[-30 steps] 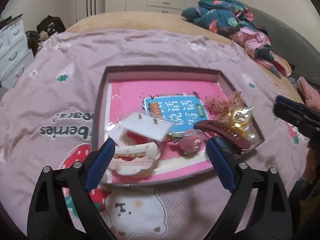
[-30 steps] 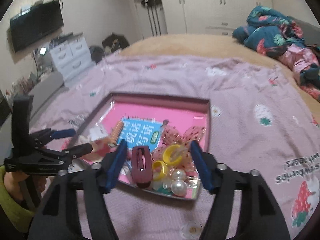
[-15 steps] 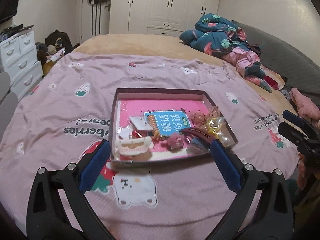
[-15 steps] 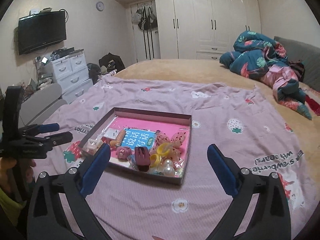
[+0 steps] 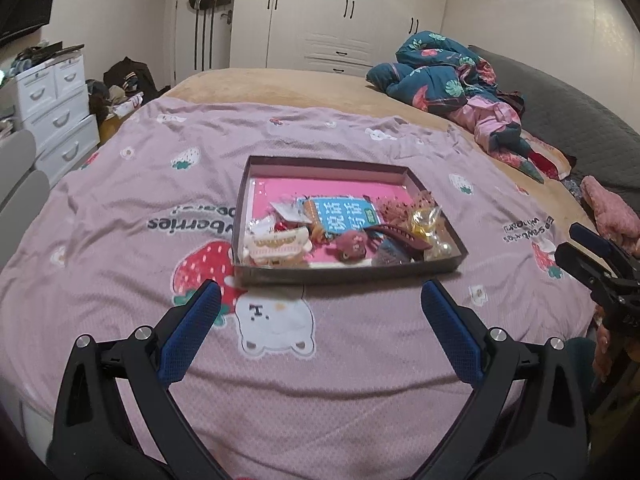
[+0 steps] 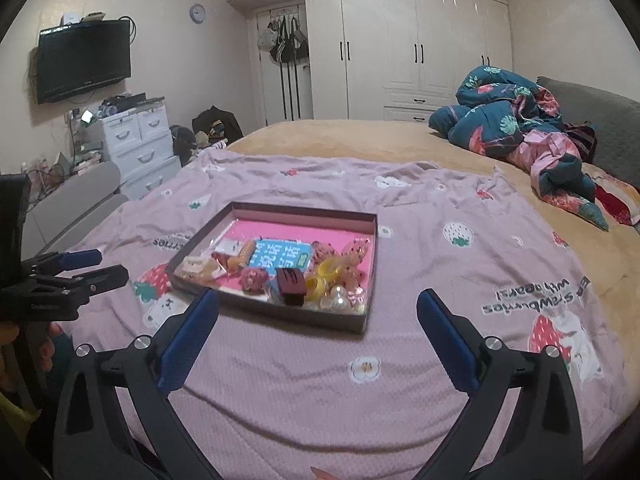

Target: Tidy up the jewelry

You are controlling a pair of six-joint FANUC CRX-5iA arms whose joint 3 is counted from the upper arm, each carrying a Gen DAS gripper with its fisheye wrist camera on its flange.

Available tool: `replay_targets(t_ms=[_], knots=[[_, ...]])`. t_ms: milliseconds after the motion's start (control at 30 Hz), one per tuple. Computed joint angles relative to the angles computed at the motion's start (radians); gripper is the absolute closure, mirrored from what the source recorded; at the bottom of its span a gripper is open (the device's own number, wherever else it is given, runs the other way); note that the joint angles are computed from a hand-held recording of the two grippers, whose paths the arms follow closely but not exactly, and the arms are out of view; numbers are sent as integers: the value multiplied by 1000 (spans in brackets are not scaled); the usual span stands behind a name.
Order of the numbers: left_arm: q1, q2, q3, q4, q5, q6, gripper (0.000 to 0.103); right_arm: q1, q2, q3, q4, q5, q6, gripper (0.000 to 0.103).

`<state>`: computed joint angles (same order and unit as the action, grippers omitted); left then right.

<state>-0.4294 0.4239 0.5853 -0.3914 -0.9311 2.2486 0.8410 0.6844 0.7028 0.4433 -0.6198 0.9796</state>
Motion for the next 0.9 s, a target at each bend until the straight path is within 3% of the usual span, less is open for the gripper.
replay_targets(t_ms=[133, 900], knots=[[-11, -6, -15, -12, -7, 19, 9, 5, -16, -41, 29, 9, -55, 4], [-32, -11, 2, -67, -40, 64, 9, 16, -15, -31, 2, -16, -36, 4]])
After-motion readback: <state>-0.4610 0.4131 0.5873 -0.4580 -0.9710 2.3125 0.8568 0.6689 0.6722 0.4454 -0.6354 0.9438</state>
